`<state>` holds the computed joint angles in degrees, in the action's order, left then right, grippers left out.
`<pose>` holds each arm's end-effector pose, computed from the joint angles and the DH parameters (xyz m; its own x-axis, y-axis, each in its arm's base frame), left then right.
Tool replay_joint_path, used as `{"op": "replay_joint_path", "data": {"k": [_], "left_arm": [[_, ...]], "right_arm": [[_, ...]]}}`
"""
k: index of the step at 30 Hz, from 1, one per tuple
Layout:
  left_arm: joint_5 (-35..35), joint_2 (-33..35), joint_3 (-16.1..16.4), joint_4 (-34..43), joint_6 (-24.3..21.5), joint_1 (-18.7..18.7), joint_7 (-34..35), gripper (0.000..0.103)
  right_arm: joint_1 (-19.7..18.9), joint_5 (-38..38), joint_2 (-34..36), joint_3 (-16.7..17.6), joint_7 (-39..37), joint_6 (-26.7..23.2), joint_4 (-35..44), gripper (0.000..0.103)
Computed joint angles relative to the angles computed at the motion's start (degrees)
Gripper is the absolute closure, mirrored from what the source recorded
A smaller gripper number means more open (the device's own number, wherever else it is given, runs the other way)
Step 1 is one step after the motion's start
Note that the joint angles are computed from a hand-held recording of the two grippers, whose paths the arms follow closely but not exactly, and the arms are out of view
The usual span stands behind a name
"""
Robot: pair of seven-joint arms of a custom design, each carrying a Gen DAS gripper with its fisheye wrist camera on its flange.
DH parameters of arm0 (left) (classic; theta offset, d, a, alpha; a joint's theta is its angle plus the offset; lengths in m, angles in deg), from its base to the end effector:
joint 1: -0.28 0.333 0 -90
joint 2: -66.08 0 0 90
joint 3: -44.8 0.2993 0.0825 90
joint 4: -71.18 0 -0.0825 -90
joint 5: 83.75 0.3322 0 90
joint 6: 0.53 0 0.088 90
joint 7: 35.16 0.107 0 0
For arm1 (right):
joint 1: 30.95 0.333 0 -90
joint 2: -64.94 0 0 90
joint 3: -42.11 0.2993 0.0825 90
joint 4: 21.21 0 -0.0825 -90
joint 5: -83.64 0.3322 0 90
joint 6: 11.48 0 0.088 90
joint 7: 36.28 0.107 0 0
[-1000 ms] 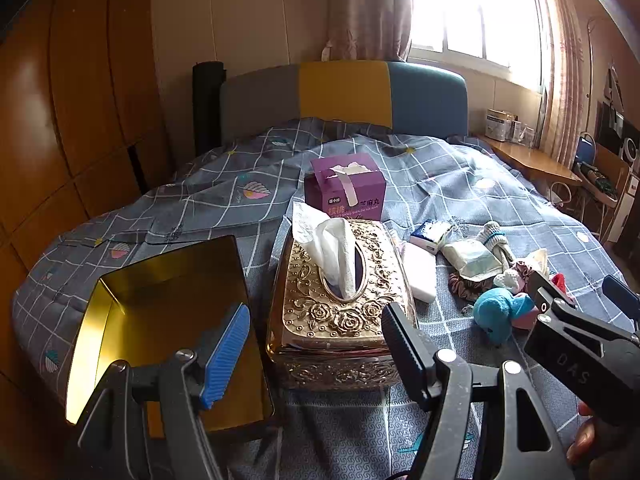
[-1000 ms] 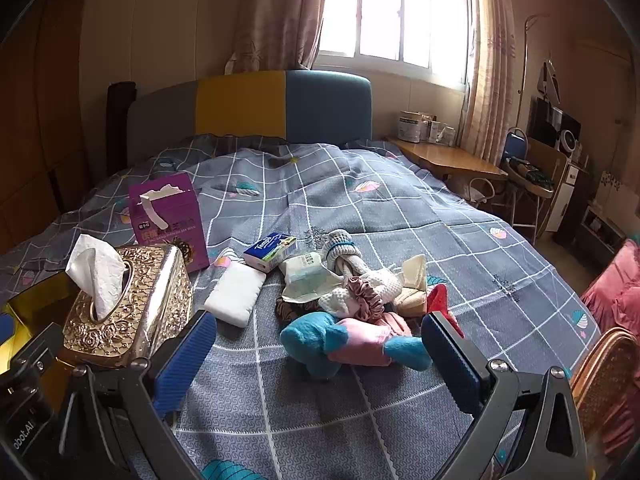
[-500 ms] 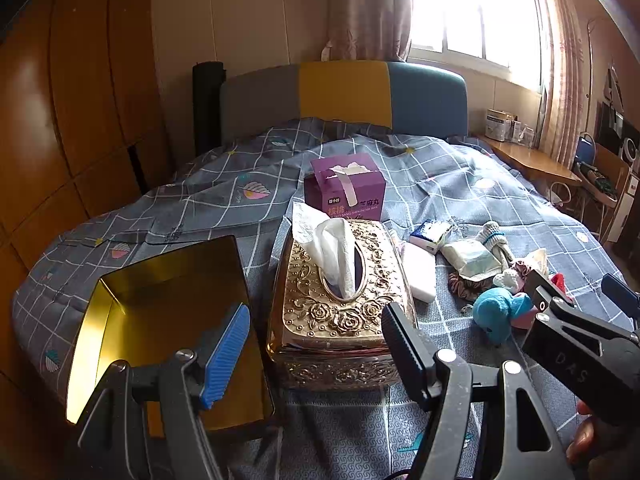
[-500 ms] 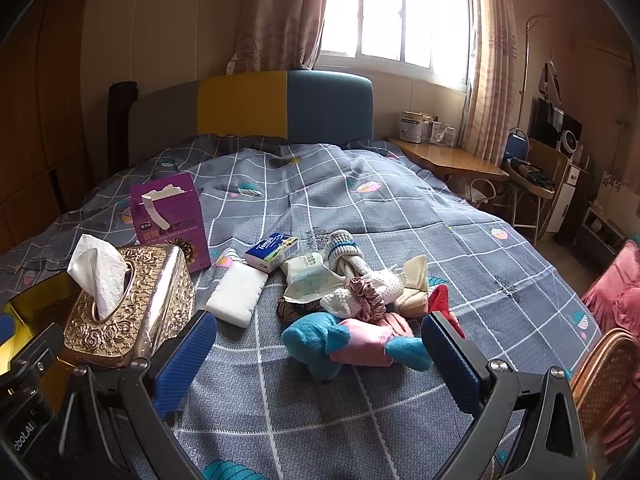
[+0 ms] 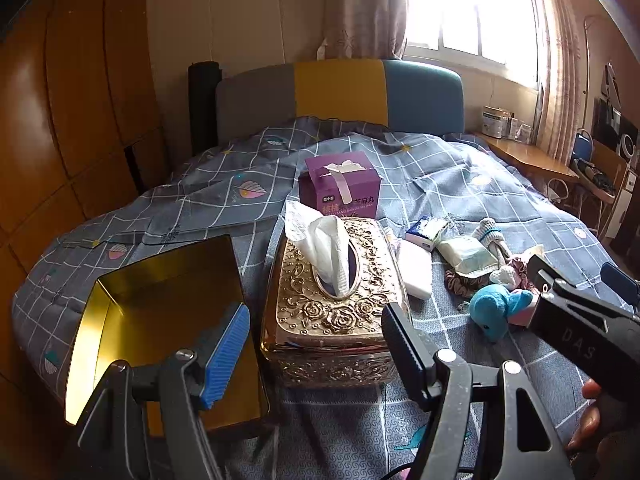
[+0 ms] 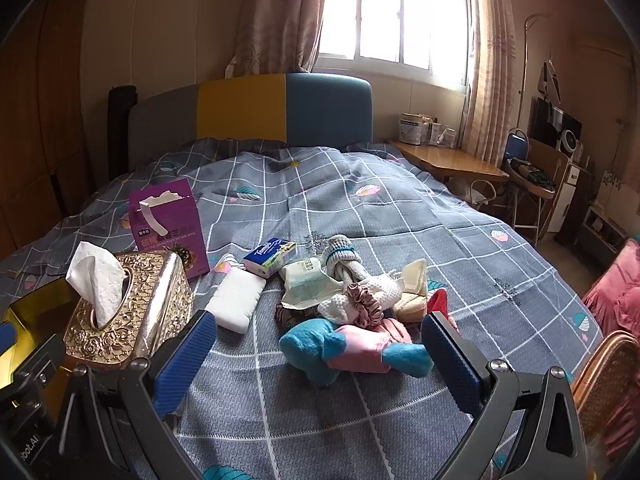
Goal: Organize soft objects
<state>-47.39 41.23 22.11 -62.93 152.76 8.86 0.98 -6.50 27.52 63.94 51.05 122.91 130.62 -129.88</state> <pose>0.4112 -0.1470 0.5672 0.2211 -0.9733 -0.0614 -0.6027 -0.0869 -0.7932 0.4584 0.3066 0.5713 -0.0404 -0.9970 0.0659 -0.5675 -0.0314 -0.8228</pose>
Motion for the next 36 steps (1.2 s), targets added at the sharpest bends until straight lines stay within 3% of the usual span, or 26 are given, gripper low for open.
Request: {"op": "replay_joint_path", "data": {"k": [4,9,11,13,14,15,16,17,18,22,25,31,36], "left_arm": [[-2.4,0.6,2.1,-0.3,1.8,-2.2,3.7,0.033],[-19.7,2.6,12.5,-1.1,9.4,-13.6,23.3,0.028],[-19.9,3.8,12.4,-1.8,16.3,-13.7,24.3,0.025],[-22.2,5.6,12.9,-0.5,18.7,-15.5,26.8,0.025],[-23.1,7.5,11.9,1.5,17.1,-15.1,30.2,0.025],[-28.1,9.3,12.6,4.2,12.7,-16.7,35.3,0.025],[-31.0,11.3,13.5,6.5,11.4,-18.6,38.5,0.025],[-38.0,11.6,16.3,8.4,7.0,-22.0,43.4,0.025],[-41.0,13.4,17.2,10.5,5.7,-23.5,47.0,0.025],[-47.1,19.1,15.1,16.5,1.7,-23.5,55.8,0.026],[-50.1,23.4,12.8,21.1,-2.9,-23.0,62.8,0.033],[-36.7,29.9,9.8,25.2,-0.8,-23.9,65.7,0.035],[-26.9,36.2,11.1,30.6,-2.5,-26.6,64.1,0.035]], "right_arm": [[-1.0,1.9,-0.2,-1.0,-1.3,2.2,-0.3,0.0],[-4.5,12.1,-0.4,-3.6,-8.3,8.9,-1.4,0.0],[-6.1,16.8,-0.2,-4.6,-11.4,9.3,-1.6,0.0],[-7.8,21.0,0.1,-5.7,-13.9,9.3,-1.7,0.0],[-8.7,21.8,0.3,-6.1,-14.3,8.9,-1.6,0.0],[-9.4,22.1,0.6,-6.4,-14.2,8.3,-1.4,0.0],[-10.2,22.5,0.8,-6.8,-14.2,7.9,-1.3,0.0],[-10.9,22.7,1.0,-7.2,-14.1,8.1,-1.5,0.0],[-11.6,22.5,1.1,-7.6,-13.4,8.6,-1.7,0.0],[-13.7,22.4,1.2,-8.5,-10.4,12.0,-3.5,0.0],[-14.6,24.6,1.3,-8.6,-9.9,13.5,-4.6,0.0],[-15.5,28.6,0.7,-8.6,-11.3,18.1,-6.8,0.0],[-15.8,30.0,0.5,-8.6,-11.2,19.3,-7.6,0.0]]}}
